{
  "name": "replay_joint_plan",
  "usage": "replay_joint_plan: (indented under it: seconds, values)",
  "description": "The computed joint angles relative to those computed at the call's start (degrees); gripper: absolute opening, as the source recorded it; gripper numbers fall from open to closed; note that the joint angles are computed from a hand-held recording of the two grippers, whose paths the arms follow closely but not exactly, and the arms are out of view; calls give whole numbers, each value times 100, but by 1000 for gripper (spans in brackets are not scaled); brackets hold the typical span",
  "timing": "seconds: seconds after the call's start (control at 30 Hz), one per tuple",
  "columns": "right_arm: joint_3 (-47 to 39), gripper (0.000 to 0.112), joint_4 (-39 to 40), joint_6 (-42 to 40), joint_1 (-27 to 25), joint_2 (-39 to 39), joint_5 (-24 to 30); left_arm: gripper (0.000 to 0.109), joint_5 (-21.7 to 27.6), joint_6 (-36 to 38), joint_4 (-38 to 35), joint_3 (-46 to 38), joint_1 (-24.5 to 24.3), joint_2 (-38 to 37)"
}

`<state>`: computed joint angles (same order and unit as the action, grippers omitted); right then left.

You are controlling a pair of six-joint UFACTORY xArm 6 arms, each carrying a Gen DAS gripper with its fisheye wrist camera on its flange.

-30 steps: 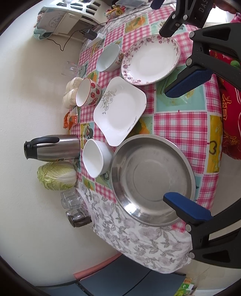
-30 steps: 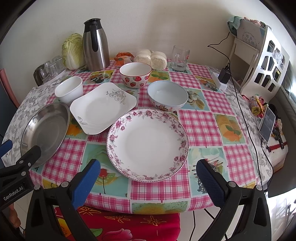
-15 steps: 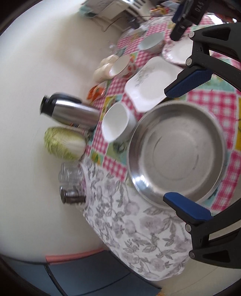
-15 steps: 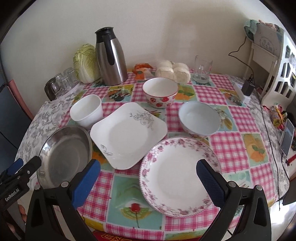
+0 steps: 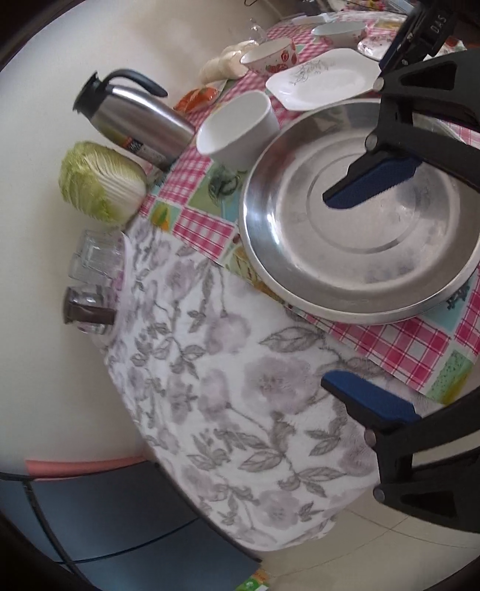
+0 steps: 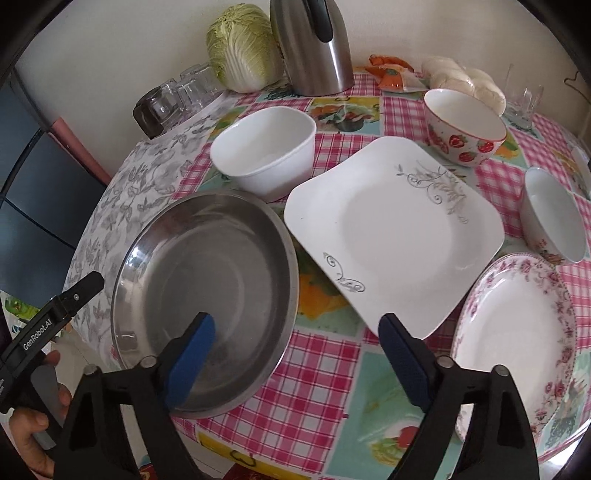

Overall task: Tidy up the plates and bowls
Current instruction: 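Grasp the rim of the stainless steel basin with both grippers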

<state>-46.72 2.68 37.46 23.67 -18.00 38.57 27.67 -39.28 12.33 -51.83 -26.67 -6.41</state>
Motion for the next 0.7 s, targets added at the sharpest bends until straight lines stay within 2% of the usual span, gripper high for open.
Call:
replay_joint_plan:
  seconds: [0.03,0.17,0.23,0.33,0.4,0.47,0.53,0.7]
  values:
    - [-31,70,145,-66,1,91,-15,82,95,-16,-78,-60,11,95]
    - [10,60,348,-81,-24,297,-168,69,122,151,-690,-100,78,357]
    - [75,44,587,-231,-74,370,-298,57,167,118,-744,-152,87,489]
    - [217,26,1236,-651,-135,442,-549,49,228,126,-847,-204,89,623]
    - [305,21,1729,-1063,-134,467,-765,42,267,98,-896,-229,92,680]
    - [328,18,1794,-1224,-116,466,-846,34,321,-30,-745,-272,95,697]
    - [330,13,1832,-1321,-108,477,-915,26,354,92,-899,-329,116,713]
    - [417,11,2094,-1662,-98,423,-1052,23,498,152,-975,-494,124,799]
